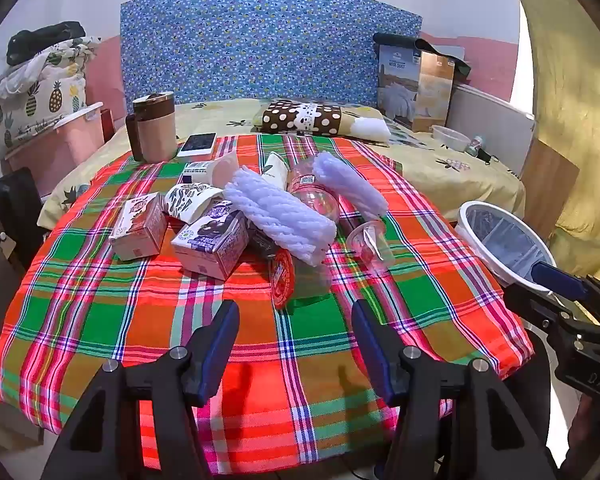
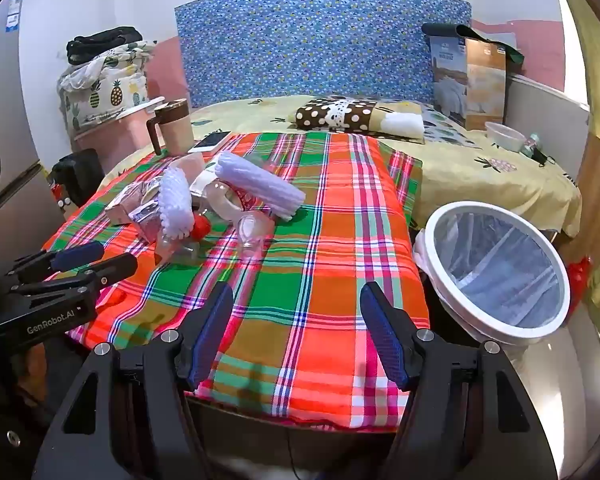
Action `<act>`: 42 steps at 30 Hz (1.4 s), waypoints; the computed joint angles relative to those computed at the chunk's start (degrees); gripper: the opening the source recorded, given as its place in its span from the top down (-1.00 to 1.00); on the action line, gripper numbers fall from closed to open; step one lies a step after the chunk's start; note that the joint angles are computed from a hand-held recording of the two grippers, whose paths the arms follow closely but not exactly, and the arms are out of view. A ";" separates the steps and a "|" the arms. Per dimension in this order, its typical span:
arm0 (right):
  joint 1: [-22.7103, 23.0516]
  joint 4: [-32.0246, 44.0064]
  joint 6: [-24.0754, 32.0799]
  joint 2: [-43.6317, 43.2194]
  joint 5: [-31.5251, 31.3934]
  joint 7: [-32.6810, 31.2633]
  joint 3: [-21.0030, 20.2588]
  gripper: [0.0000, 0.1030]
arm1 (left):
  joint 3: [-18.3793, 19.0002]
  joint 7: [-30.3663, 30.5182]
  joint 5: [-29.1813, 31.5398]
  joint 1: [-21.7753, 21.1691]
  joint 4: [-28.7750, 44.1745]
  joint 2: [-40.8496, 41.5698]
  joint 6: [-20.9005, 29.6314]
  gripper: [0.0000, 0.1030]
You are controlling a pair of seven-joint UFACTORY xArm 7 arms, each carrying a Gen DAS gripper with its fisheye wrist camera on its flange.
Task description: Collect trash
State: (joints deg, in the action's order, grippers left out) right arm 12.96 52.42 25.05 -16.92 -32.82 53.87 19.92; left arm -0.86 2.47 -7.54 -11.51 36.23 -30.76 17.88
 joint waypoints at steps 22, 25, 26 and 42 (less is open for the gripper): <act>0.35 0.64 0.69 0.64 -1.12 0.42 -0.15 -0.31 | 0.86 0.72 -0.09 -0.11 0.55 0.26 0.12 -0.13; 0.44 0.45 0.71 0.49 -0.96 0.35 -0.23 -0.31 | 1.20 1.32 -0.41 -0.18 0.81 0.43 0.11 -0.13; 0.41 0.48 0.77 0.50 -1.05 0.42 -0.17 -0.31 | 1.26 1.48 -0.49 -0.14 0.90 0.51 0.09 -0.13; 0.55 0.85 1.13 0.79 -1.36 0.61 -0.15 -0.31 | 1.83 2.70 -1.46 0.03 2.04 1.57 0.55 -0.13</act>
